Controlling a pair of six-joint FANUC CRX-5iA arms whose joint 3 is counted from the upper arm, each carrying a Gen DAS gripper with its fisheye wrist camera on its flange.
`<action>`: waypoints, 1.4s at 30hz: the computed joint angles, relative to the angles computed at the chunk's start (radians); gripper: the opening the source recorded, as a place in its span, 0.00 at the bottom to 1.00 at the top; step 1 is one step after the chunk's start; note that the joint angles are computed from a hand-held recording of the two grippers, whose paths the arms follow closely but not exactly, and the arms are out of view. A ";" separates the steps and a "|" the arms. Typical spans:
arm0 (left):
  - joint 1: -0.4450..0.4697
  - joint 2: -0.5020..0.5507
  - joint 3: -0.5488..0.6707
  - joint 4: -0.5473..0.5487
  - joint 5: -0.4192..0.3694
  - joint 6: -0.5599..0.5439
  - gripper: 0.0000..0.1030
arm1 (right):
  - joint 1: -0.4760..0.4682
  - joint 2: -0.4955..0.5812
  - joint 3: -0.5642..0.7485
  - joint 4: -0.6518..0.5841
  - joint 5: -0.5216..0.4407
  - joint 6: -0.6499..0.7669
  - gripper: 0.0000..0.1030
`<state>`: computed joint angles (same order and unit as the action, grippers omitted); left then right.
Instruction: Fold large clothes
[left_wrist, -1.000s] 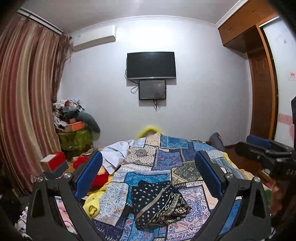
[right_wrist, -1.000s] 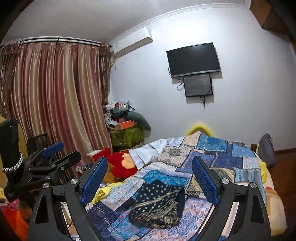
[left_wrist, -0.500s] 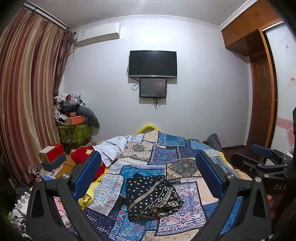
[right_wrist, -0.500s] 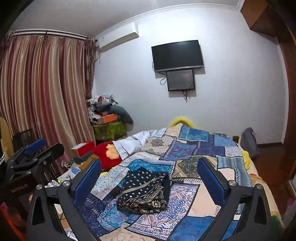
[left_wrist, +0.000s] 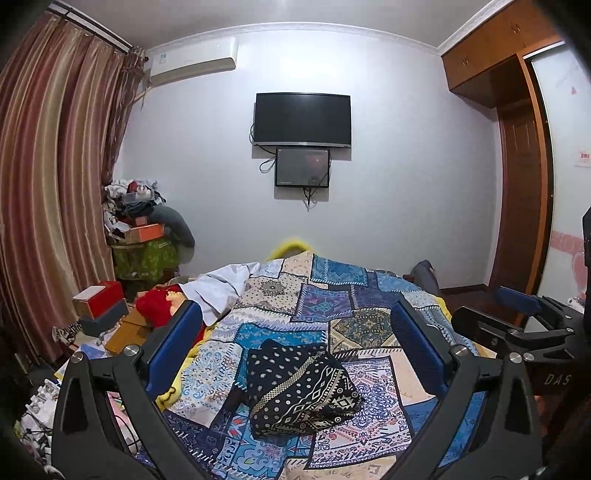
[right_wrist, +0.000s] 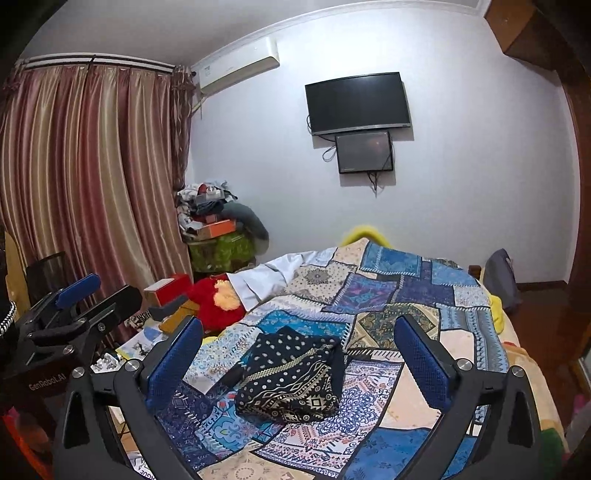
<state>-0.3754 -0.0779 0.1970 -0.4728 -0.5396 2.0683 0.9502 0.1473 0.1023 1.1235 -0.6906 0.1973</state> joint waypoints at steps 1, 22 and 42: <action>-0.001 0.002 0.002 -0.004 -0.003 0.002 1.00 | 0.000 0.001 0.001 -0.002 -0.001 0.001 1.00; 0.028 0.003 -0.011 0.067 0.016 -0.046 1.00 | 0.000 -0.001 -0.002 0.010 -0.020 -0.019 1.00; 0.006 0.000 -0.009 0.054 0.008 0.012 1.00 | 0.005 -0.005 -0.011 0.032 -0.027 -0.041 1.00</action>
